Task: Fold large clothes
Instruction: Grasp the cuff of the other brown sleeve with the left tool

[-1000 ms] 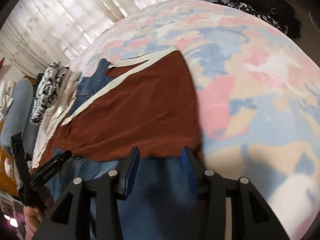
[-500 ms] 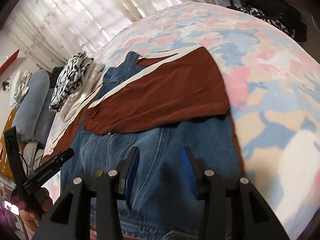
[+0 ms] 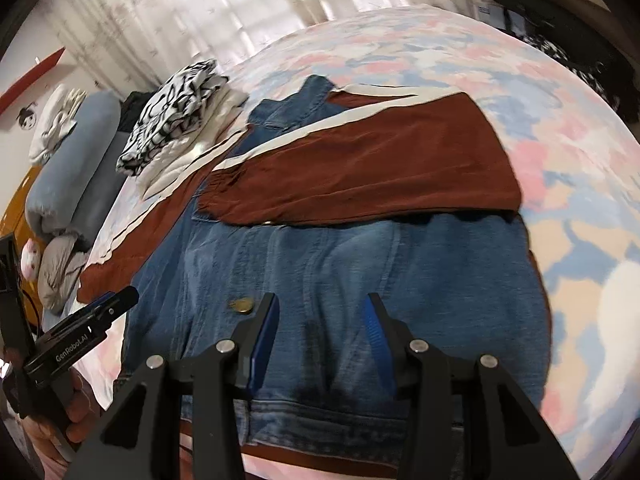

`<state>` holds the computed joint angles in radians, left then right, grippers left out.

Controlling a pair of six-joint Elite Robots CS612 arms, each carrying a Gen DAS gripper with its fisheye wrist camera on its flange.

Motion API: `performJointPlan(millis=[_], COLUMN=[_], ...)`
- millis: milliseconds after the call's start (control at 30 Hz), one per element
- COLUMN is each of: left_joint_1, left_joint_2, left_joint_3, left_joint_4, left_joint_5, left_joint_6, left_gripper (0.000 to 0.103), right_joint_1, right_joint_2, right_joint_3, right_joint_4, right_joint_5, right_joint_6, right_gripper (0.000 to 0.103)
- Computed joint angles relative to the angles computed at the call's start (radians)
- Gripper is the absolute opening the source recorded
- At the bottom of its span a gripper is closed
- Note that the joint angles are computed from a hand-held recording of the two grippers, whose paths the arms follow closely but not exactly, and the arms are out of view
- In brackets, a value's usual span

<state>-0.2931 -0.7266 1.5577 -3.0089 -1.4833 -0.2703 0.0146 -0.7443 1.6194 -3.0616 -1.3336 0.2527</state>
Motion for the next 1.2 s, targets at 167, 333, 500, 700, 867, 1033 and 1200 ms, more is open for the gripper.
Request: performJointPlan(millis=[167, 333, 500, 700, 867, 1033, 1200], left_joint_1=[0.031, 0.066, 0.116, 0.179, 0.254, 0.319, 0.378], left_joint_2=[-0.003, 0.002, 0.020, 0.047, 0.090, 0.148, 0.218], left_joint_3=[0.015, 0.017, 0.008, -0.017, -0.063, -0.124, -0.197], left_joint_4=[-0.010, -0.015, -0.017, -0.026, -0.041, -0.059, -0.138], left_joint_5=[-0.001, -0.006, -0.028, -0.011, -0.071, -0.146, -0.233], left_joint_6=[-0.032, -0.070, -0.126, -0.200, -0.312, -0.424, -0.535], left_gripper=[0.058, 0.059, 0.059, 0.059, 0.059, 0.059, 0.059], right_joint_1=[0.031, 0.067, 0.099, 0.144, 0.181, 0.212, 0.247], right_joint_2=[0.011, 0.030, 0.057, 0.113, 0.183, 0.258, 0.352], right_joint_3=[-0.033, -0.084, -0.155, -0.283, -0.417, -0.559, -0.730], right_joint_4=[0.017, 0.050, 0.087, 0.140, 0.187, 0.260, 0.367], right_joint_5=[-0.009, -0.019, -0.001, 0.022, 0.044, 0.057, 0.086], right_joint_6=[-0.049, -0.106, -0.164, -0.231, -0.274, -0.314, -0.362], right_gripper=[0.044, 0.044, 0.044, 0.044, 0.044, 0.044, 0.044])
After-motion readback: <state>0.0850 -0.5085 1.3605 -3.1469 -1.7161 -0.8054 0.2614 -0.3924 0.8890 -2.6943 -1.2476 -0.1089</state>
